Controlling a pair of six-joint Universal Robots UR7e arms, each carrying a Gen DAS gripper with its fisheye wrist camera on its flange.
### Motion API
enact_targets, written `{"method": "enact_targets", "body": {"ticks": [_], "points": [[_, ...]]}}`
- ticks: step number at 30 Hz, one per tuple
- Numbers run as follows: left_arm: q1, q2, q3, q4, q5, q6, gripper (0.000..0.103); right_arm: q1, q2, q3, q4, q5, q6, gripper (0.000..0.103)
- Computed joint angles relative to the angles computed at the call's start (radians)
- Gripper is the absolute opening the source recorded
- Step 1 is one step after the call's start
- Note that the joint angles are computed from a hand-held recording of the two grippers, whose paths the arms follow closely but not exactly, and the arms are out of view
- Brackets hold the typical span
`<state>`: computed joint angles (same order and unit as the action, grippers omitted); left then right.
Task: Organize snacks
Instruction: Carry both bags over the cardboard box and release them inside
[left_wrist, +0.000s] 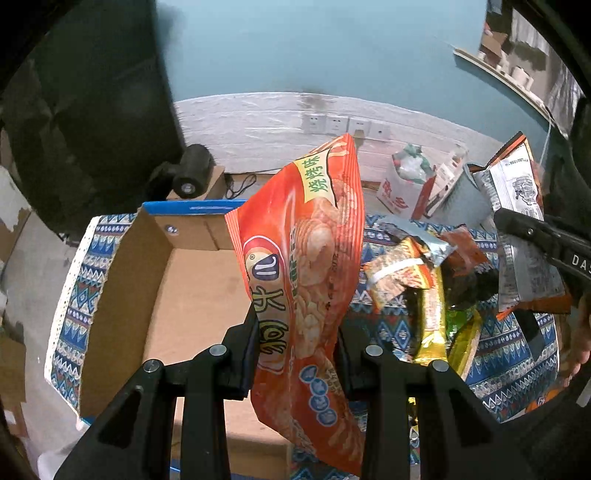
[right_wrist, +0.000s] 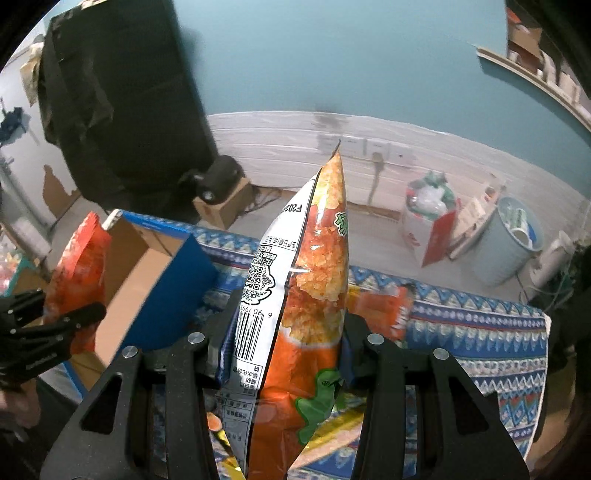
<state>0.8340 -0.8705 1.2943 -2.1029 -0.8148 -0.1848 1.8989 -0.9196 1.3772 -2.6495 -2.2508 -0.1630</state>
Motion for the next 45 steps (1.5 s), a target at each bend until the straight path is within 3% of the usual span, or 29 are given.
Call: {"method": "enact_targets", "body": {"ticks": [29, 31, 33, 35, 39, 45], "points": [[0.100, -0.061, 0.001, 0.132, 0.094, -0.146, 0.036, 0.065, 0.372, -0.433, 0.271, 0.199, 0.021, 0.043], [0.103, -0.063, -0.003, 0.146, 0.102, -0.156, 0.044, 0.066, 0.388, -0.452, 0.285, 0.212, 0.023, 0.043], [0.101, -0.067, -0.002, 0.155, 0.123, -0.165, 0.061, 0.070, 0.409, -0.477, 0.302, 0.222, 0.024, 0.043], [0.097, -0.071, 0.004, 0.149, 0.150, -0.160, 0.069, 0.073, 0.426, -0.497, 0.313, 0.228, 0.020, 0.043], [0.094, -0.076, 0.004, 0.166, 0.185, -0.169, 0.071, 0.075, 0.456, -0.533, 0.340, 0.238, 0.025, 0.043], [0.102, -0.085, -0.006, 0.187, 0.169, -0.201, 0.071, 0.070, 0.492, -0.579, 0.389, 0.238, 0.041, 0.043]]}}
